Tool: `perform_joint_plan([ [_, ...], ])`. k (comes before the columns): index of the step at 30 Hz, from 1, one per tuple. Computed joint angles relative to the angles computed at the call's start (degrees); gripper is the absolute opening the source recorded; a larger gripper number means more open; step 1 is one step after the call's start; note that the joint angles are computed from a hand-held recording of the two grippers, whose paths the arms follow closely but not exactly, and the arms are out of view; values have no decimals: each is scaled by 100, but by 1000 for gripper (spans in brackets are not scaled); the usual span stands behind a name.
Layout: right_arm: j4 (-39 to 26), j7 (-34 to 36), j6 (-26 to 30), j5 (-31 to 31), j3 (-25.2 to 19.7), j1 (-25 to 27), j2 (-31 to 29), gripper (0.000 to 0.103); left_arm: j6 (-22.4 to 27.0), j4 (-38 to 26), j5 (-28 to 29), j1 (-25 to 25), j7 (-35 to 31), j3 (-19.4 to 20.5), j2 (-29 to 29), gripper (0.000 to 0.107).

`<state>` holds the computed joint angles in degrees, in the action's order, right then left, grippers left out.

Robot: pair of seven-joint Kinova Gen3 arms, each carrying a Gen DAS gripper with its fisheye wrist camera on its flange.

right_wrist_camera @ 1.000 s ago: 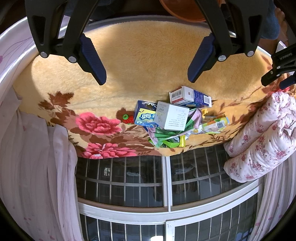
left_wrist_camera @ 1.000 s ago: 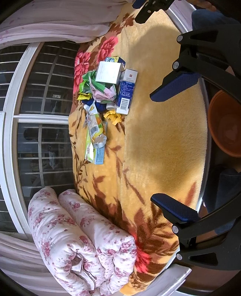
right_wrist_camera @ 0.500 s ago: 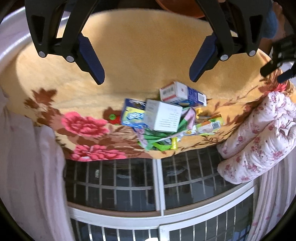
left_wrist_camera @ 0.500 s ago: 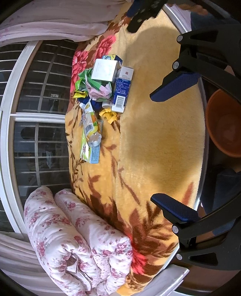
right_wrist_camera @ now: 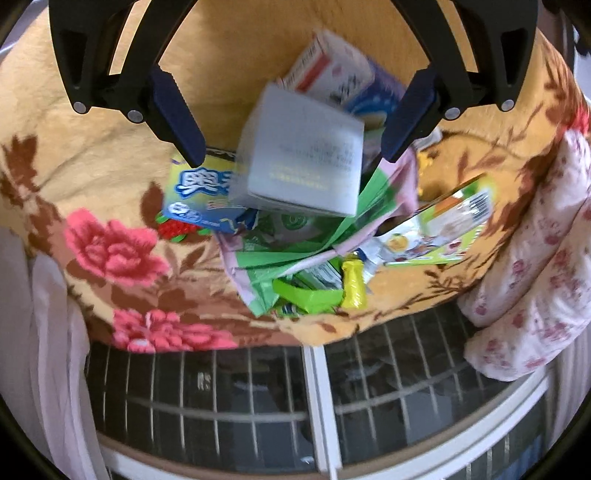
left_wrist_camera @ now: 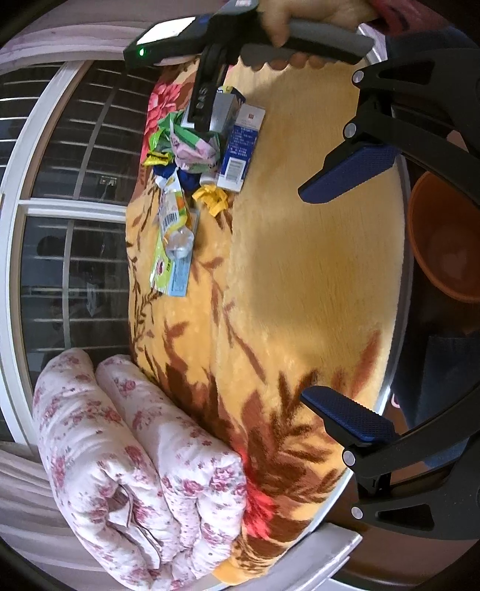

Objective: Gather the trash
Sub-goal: 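Grasp the white box with the right tool from the trash pile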

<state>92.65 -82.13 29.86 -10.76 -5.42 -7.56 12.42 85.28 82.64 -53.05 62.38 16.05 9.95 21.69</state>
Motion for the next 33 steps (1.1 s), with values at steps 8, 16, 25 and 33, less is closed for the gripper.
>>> perform_joint_plan([
  [8,-548,-278,516,41,13,12,443,77,-211,246,98,12,183,-122,-125,97],
  [16,6,830,273,-1053,3,496,-53,73,-729,578,-143,-354,501,343,-309,97],
  [25,893,2927,426,-2884,103,1355,-939,72,-1614,838,-1019,-303,1069,181,-318,97],
  [33,1456,4274,756,-3733,940,1243,-1573,72,-1470,-435,-684,-292,-647,-361,282,97],
])
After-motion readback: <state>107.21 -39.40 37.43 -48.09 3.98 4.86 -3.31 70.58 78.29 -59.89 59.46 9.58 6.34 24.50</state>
